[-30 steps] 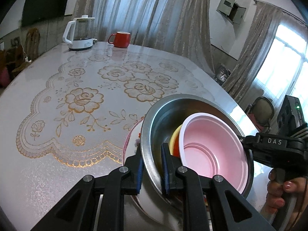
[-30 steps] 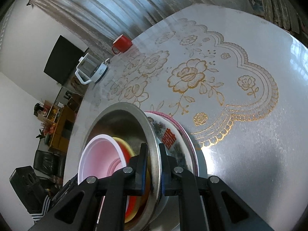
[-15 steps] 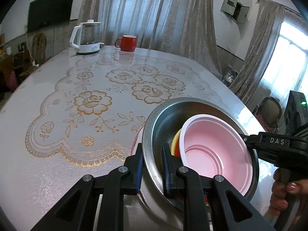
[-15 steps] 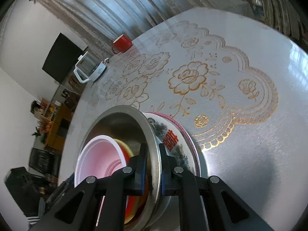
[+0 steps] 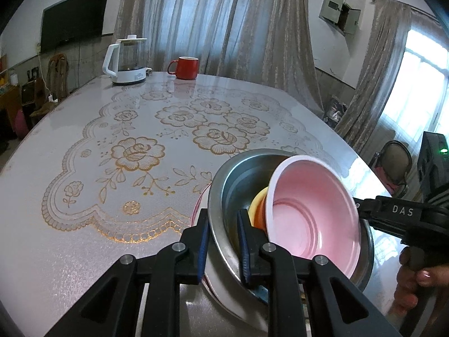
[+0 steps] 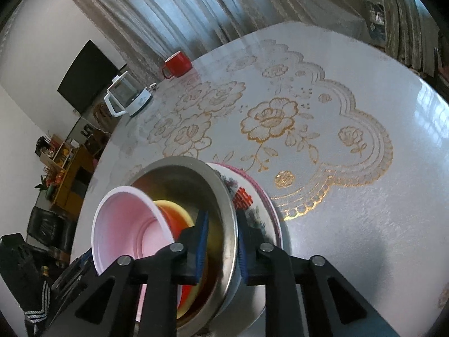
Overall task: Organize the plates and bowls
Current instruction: 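Lower the steel basin onto the plate stack with both grippers, then open both grippers and pull them back from the stacked dishes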
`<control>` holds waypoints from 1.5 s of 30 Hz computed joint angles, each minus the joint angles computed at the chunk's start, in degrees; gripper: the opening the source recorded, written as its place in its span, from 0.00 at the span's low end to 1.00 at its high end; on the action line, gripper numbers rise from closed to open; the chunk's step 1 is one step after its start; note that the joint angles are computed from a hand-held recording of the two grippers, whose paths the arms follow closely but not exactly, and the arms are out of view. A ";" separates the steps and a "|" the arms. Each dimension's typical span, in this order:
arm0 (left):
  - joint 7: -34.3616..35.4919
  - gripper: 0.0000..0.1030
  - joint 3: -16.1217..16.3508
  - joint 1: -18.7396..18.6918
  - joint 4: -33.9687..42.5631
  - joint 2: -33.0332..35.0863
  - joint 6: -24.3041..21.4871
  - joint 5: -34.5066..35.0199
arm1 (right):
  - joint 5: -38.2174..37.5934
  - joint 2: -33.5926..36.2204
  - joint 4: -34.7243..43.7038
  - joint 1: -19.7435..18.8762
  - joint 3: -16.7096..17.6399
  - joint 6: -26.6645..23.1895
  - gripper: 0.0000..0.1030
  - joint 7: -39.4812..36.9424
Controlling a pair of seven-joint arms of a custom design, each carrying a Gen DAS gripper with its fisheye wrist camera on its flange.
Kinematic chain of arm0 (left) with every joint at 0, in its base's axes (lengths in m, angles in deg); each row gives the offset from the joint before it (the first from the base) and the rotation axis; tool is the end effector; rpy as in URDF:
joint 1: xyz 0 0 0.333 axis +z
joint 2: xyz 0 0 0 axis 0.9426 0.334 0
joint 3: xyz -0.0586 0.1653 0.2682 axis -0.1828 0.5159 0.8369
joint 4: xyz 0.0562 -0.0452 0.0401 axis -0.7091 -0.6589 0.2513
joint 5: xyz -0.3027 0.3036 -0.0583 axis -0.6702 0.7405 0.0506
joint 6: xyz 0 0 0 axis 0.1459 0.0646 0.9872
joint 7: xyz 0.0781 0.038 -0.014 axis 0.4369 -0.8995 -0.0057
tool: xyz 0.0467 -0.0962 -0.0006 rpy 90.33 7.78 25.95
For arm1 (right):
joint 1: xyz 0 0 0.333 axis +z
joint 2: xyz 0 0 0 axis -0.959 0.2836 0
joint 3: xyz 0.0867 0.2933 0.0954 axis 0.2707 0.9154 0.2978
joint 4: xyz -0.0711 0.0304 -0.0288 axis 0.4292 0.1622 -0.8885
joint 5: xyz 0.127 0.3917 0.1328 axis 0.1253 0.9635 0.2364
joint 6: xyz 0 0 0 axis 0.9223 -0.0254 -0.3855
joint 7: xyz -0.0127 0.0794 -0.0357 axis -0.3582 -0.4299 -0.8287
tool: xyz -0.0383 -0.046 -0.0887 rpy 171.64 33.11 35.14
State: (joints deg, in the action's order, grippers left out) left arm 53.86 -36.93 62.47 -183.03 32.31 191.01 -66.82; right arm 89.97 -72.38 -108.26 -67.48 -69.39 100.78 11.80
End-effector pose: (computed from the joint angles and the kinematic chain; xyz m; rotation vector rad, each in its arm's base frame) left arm 0.5728 -0.2065 0.4703 -1.7984 1.7812 -1.0177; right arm 0.6246 0.0404 0.4754 -1.5515 1.7756 -0.0768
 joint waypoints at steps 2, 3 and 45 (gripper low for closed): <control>-0.43 0.19 -0.01 0.05 0.00 -0.15 -0.23 0.50 | -0.49 0.07 0.00 0.08 0.05 0.22 0.17 0.50; -0.94 0.19 0.01 0.12 -0.08 -0.27 -0.24 1.02 | -0.33 0.11 0.13 0.05 0.01 -0.07 0.18 0.81; -28.13 0.89 -2.53 6.34 -4.46 -8.63 -0.58 27.07 | -0.08 -6.97 -4.93 2.23 -0.14 4.51 0.29 -1.69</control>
